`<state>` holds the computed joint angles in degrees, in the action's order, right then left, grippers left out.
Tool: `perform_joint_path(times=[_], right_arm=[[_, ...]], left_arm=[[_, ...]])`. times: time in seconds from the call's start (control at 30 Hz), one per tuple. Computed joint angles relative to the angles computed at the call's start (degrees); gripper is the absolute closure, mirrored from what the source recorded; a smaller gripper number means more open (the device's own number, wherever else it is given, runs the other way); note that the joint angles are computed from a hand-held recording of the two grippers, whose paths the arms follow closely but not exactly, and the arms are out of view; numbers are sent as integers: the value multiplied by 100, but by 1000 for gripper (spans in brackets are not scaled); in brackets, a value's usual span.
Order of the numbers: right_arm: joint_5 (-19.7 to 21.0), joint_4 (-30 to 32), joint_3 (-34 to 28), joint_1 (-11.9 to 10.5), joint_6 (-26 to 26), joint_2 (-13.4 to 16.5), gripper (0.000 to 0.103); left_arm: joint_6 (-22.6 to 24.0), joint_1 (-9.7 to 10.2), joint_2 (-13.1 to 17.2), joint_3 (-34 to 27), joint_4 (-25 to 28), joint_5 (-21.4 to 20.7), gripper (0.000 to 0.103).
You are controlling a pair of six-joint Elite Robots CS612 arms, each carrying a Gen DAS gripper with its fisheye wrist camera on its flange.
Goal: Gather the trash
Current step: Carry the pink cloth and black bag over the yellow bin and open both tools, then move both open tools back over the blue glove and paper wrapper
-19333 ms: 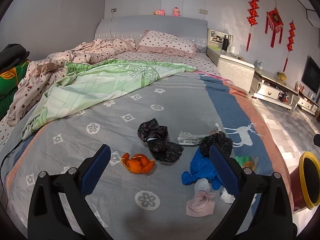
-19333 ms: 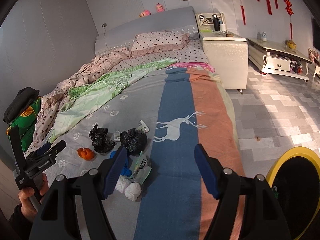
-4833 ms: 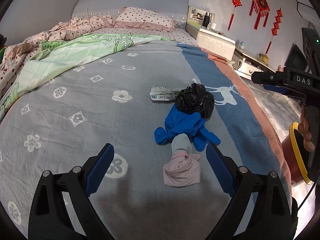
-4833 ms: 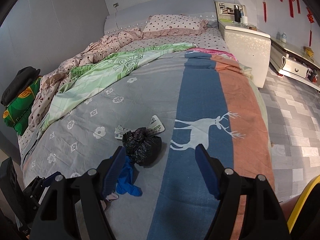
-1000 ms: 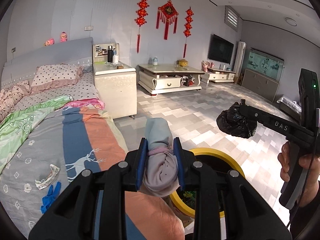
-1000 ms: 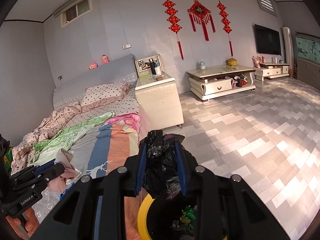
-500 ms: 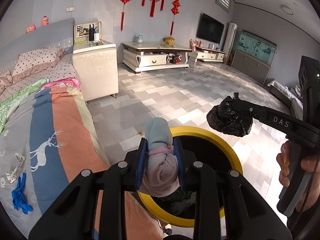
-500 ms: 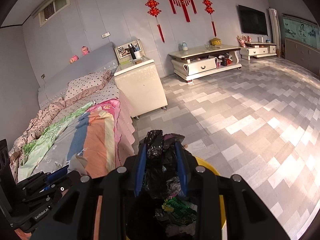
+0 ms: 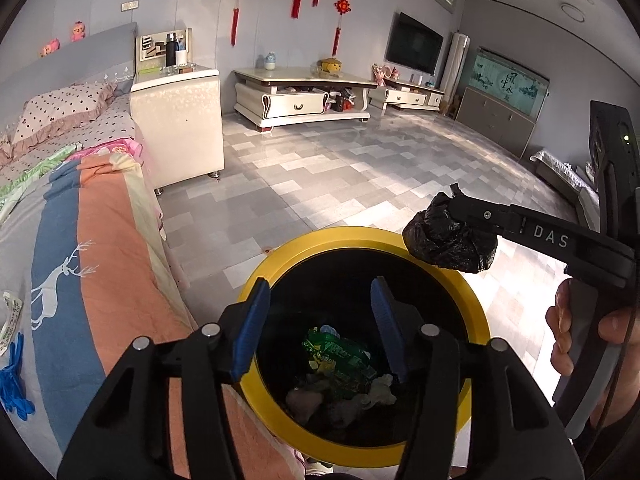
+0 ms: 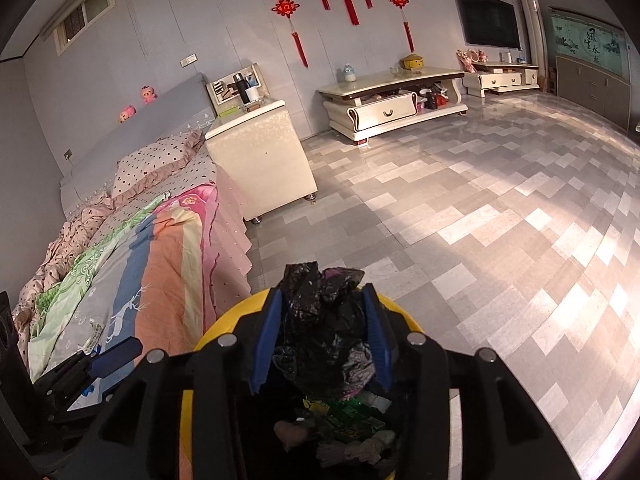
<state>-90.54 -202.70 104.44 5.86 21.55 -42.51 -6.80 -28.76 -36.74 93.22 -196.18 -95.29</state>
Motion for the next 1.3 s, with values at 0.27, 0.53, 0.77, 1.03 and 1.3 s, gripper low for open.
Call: perform_joint_path(times=[0.27,0.53,0.77,1.03,1.3], right_arm=[[-262,-19,72,30,103,-35,38],[-122,-303,100,170,-128,-83,36],[-4,-267,-87,441,-461,-104,33],[260,44,-495,804,-826,-48,30],[650,466,-1036,1160,-1133,184,30]], left_arm=[[-17,122,-73,116,-115,90,29],[66,358,-180,300,-297,400,27],[-158,677,-280,489,-504,585,27],[-154,1122,-362,670,-696,726,27],[-200,1689,-329,705,-685,794,26]])
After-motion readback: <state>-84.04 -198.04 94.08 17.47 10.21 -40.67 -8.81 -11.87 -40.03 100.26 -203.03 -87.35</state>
